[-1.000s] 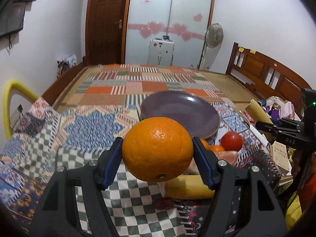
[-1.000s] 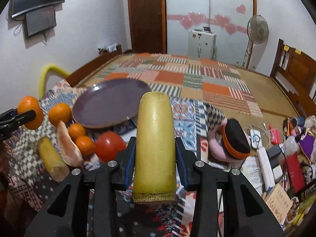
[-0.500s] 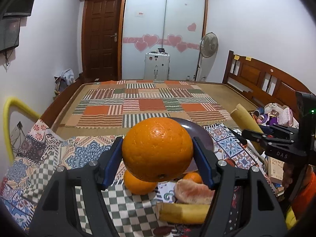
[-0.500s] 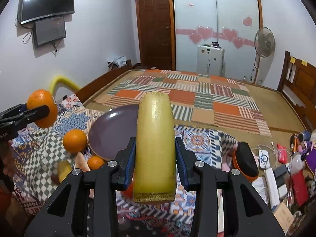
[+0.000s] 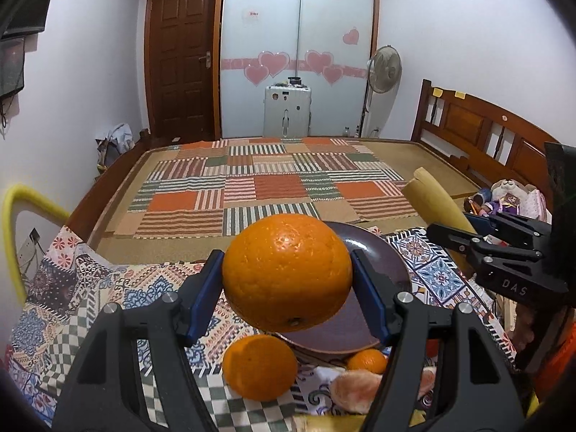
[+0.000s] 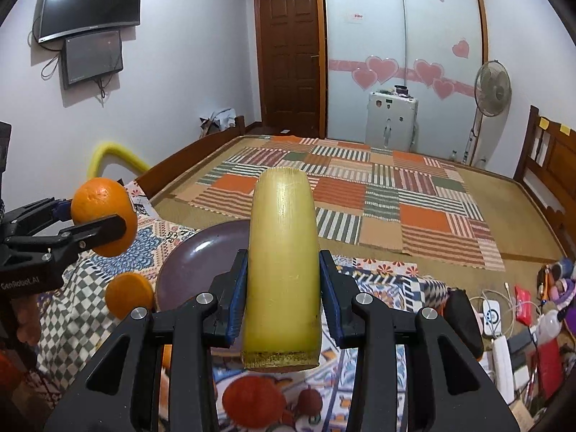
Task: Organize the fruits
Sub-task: 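Lift and carry the orange with the left gripper while the right gripper carries the sugarcane to the plate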
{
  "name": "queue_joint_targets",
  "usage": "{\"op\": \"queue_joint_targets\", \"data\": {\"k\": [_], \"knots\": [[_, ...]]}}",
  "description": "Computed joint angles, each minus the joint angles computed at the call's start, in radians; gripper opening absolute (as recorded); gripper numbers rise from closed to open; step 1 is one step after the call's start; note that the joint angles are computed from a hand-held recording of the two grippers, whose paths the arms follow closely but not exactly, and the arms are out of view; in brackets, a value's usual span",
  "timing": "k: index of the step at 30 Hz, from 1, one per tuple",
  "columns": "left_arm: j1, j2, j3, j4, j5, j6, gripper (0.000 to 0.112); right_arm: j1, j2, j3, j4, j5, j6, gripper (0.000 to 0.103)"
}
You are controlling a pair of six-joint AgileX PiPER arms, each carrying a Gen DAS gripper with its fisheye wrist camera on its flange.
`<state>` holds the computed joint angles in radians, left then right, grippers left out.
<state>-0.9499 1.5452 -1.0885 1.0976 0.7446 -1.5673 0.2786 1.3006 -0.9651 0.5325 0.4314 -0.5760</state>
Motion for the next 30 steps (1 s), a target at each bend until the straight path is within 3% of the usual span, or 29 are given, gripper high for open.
{"op": "queue_joint_targets", "data": {"k": [10,22,30], "knots": [[0.122,0.109,-0.103,-0.151,-0.082,0.18,0.069,0.034,0.135,-0.082,-0.118,-0.001,0.102,0.034],[0.219,0.25,-0.269,-0.48,-0.082,0.584,0.069,0.055,0.247,-0.168,-0.255,0.076,0.205,0.034],[0.251,0.323,-0.361,-0.617,-0.048,0.736,0.069,0.065,0.291,-0.213,-0.299,0.108,0.243,0.034]]}}
